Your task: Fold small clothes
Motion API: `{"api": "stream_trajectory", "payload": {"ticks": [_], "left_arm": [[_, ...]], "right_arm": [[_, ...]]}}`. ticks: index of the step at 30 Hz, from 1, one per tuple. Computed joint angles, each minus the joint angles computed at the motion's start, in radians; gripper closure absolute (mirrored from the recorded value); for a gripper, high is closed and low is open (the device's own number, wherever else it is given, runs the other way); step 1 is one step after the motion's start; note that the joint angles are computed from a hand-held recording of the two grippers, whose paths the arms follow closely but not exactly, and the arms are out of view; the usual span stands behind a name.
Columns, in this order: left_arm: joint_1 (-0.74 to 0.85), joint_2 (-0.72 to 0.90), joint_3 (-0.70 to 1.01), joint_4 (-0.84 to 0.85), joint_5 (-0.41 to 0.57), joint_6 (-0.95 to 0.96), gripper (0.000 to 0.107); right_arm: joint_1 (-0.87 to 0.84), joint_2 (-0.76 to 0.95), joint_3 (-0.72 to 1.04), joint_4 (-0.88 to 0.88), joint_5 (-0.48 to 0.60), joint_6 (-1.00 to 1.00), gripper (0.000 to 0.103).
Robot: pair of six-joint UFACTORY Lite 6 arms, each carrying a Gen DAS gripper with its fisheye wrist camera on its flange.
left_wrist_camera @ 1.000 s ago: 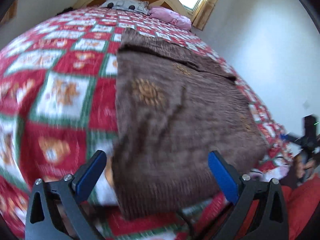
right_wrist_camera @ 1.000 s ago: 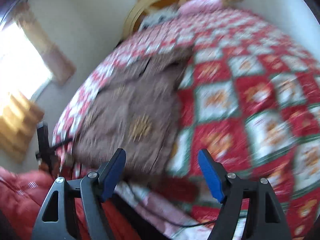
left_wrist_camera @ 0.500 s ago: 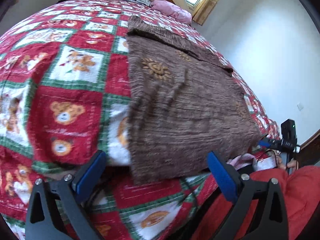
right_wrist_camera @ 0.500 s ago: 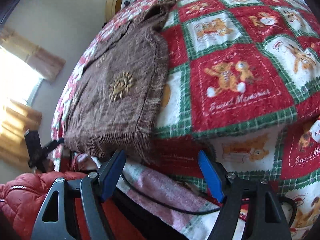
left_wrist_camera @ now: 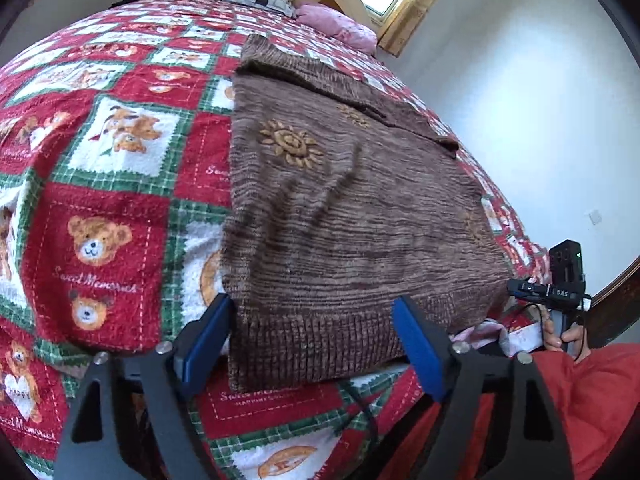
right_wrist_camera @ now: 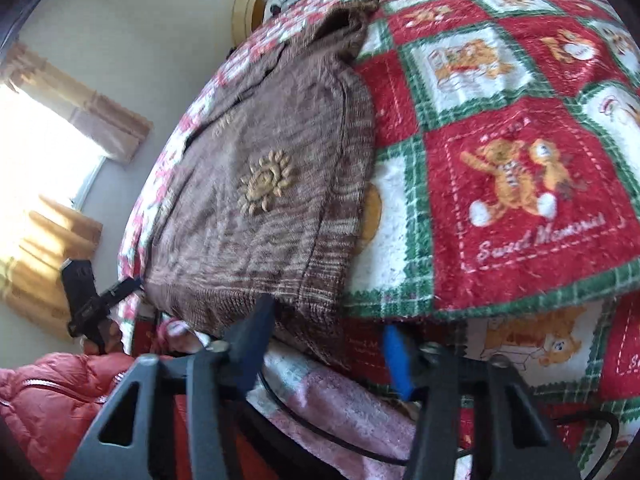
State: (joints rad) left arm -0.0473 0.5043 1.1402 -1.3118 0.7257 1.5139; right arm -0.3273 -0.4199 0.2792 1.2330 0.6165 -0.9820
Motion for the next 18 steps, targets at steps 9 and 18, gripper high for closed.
{"api": "stream_trajectory", "payload": {"ticks": [9, 18], "left_arm": [[0.056, 0.093, 0.098, 0.085, 0.091, -0.199, 0.097], [0.03, 0.091, 0.253, 0.171, 0.191, -0.404, 0.098]], "right_arm": [[-0.021, -0.011, -0.006, -0.041, 0.116, 0.011, 0.095], [-0.16, -0.042, 0.083, 0.096, 0.38, 0.008, 0.097]]}}
